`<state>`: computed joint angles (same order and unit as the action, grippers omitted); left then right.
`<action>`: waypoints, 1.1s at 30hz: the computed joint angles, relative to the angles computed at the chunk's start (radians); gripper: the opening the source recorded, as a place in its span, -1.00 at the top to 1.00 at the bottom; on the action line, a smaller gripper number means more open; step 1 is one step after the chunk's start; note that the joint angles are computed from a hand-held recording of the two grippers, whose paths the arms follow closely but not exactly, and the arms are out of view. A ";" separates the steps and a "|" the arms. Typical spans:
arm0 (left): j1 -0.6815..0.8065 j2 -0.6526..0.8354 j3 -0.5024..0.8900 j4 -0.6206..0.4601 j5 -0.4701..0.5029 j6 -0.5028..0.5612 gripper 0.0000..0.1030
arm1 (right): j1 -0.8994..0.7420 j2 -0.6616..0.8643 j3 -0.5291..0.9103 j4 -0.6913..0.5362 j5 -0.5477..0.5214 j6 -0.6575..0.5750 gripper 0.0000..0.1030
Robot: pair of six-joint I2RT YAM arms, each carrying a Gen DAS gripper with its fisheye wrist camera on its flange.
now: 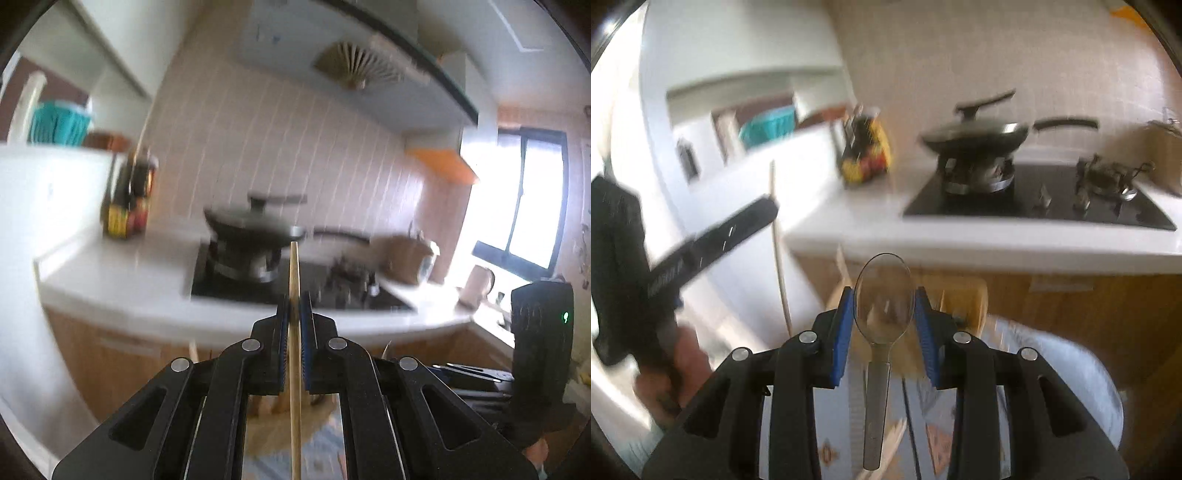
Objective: Organize utensils
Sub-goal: 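Lift the chopstick and spoon with both tools over the tan basket, then open both tools to drop the chopstick and spoon into the basket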
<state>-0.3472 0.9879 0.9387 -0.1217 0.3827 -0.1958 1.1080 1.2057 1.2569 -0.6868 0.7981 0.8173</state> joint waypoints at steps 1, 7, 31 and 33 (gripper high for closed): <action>-0.020 0.003 -0.011 0.051 -0.038 -0.015 0.93 | -0.012 -0.013 -0.010 0.047 0.045 -0.035 0.42; -0.112 0.043 -0.121 0.373 -0.268 -0.036 0.93 | -0.109 0.007 0.028 0.126 0.147 -0.233 0.42; -0.089 0.353 -0.135 0.593 -0.258 -0.062 0.92 | -0.275 0.106 -0.300 0.654 0.124 -0.406 0.42; -0.078 0.337 -0.153 0.588 -0.234 -0.057 0.92 | -0.262 0.093 -0.311 0.638 0.123 -0.383 0.41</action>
<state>-0.4256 1.3244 0.7860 0.4660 0.1492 -0.2525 0.8464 1.2989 0.9456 -0.0486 0.9215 0.4340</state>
